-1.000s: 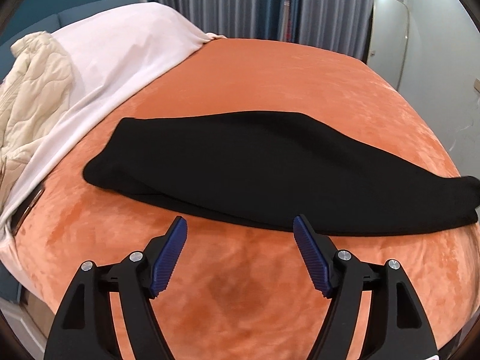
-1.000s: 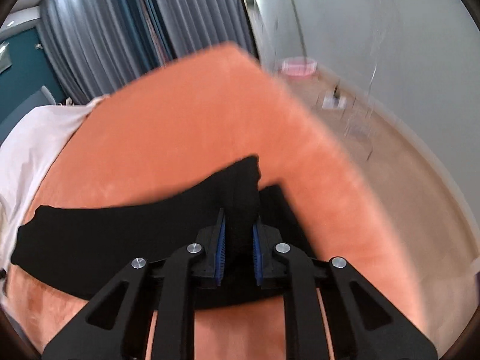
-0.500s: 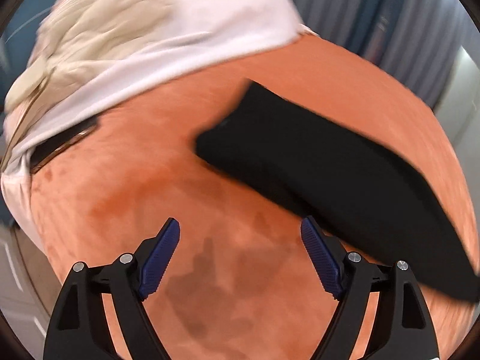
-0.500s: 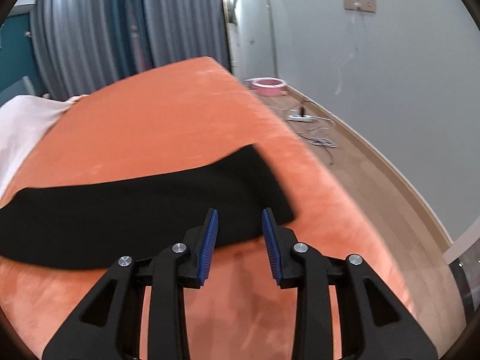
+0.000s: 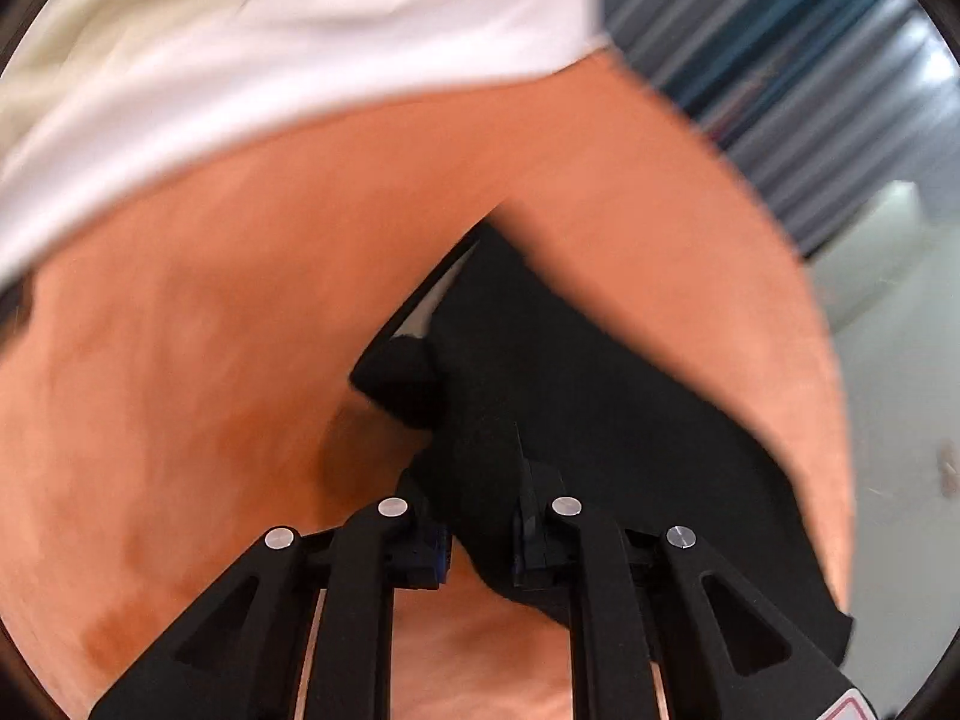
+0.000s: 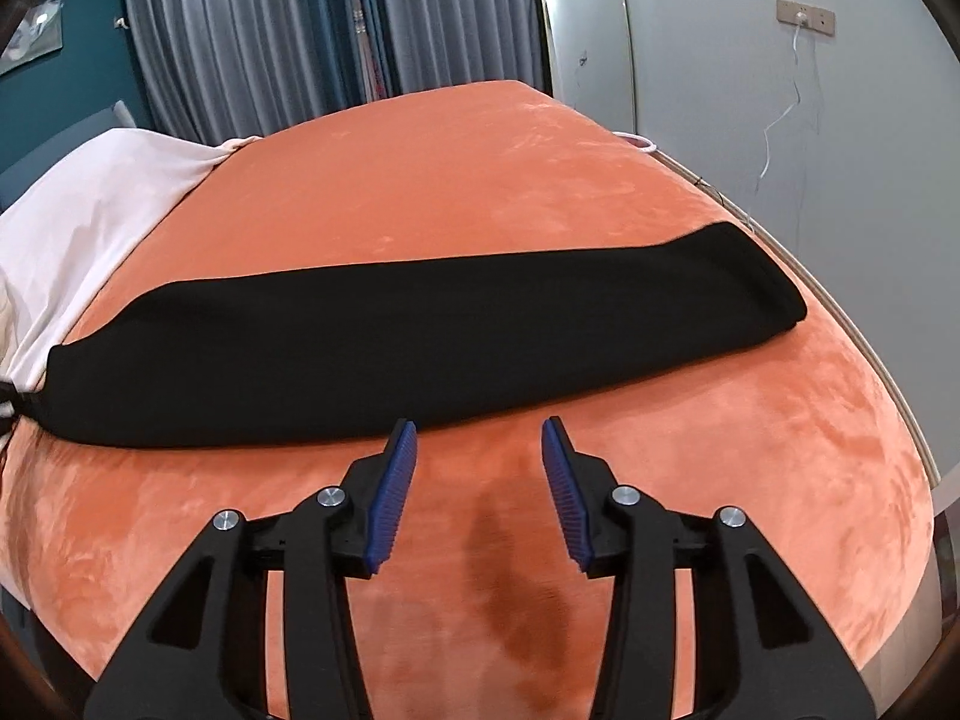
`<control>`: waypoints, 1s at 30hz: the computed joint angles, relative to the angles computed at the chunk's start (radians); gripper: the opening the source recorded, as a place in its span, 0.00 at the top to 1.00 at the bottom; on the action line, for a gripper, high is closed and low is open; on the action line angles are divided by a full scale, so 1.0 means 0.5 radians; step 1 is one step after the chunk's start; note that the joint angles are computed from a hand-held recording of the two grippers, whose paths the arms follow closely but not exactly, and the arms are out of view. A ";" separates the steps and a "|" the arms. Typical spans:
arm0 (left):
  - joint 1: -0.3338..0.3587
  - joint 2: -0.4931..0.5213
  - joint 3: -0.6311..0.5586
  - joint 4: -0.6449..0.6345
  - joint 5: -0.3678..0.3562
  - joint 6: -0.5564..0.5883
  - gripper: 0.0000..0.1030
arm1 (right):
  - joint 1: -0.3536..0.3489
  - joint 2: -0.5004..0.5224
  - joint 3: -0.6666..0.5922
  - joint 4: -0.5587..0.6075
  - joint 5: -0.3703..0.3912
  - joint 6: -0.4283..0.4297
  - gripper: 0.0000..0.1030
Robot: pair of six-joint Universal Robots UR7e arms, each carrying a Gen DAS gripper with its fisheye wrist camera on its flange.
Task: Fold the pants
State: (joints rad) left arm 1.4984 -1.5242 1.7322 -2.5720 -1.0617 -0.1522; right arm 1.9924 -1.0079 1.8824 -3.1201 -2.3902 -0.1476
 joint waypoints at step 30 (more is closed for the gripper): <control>-0.033 -0.085 -0.036 -0.108 -0.187 0.345 0.93 | 0.186 0.138 0.040 0.126 0.058 0.066 0.44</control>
State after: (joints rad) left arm 1.4817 -1.5667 1.7141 -2.6261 -1.1551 0.0201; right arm 2.0852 -0.9390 1.9022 -3.0569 -2.3611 -0.1147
